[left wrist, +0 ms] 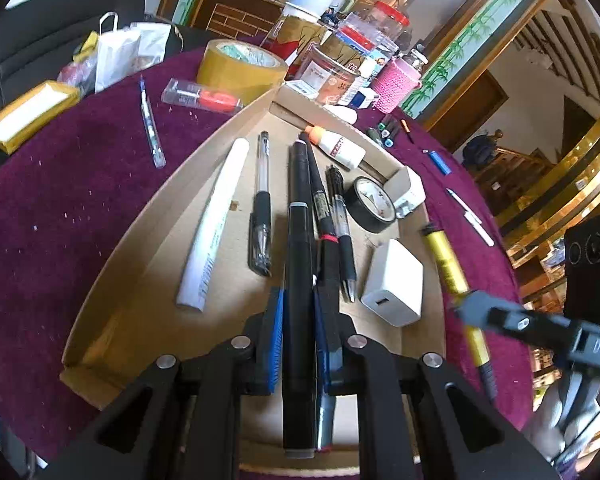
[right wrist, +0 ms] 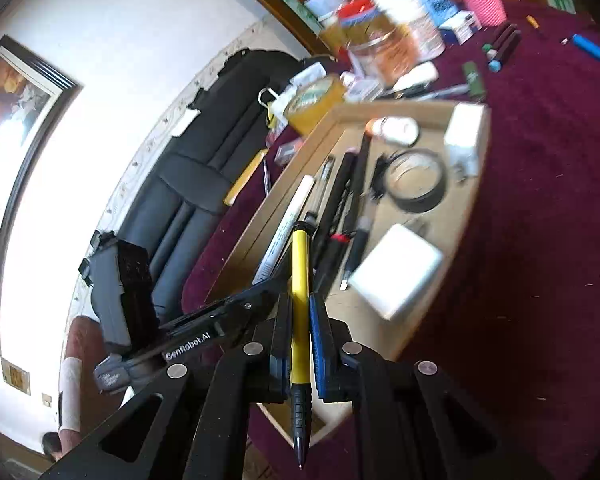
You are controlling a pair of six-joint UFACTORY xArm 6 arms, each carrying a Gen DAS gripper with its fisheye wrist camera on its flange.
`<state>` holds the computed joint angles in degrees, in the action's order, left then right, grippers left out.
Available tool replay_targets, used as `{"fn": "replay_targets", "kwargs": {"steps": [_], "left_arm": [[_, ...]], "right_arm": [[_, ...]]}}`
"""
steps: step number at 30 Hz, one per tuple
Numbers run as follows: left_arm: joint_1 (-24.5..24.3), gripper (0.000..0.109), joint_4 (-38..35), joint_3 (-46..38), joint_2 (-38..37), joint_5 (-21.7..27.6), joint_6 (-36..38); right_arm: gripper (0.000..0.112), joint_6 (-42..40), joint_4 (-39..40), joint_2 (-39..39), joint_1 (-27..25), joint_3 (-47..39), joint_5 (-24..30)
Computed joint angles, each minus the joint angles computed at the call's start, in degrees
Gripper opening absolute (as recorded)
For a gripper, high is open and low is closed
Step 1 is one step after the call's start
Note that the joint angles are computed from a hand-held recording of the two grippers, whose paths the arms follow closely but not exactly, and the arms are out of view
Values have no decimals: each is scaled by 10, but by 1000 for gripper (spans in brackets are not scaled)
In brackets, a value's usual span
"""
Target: Organize rigid objects
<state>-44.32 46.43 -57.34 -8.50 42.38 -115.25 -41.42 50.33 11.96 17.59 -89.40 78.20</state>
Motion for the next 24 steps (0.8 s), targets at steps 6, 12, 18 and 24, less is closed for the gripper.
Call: {"fn": "replay_targets", "kwargs": {"steps": [6,12,18,24], "left_arm": [[-4,24,36,4,-6,0,-40],[-29,54,95,15,-34,39,-112],[-66,70,106,-16,-32,124,-110],[-118,75,109,-111,22,282,-49]], "right_arm": [[11,17,-26,-10,47,45,-71],[11,5,-55,-24,60,74,-119],[66,-70,-64,-106,72,163,-245],[95,-154,-54,-191,98,273,-478]]}}
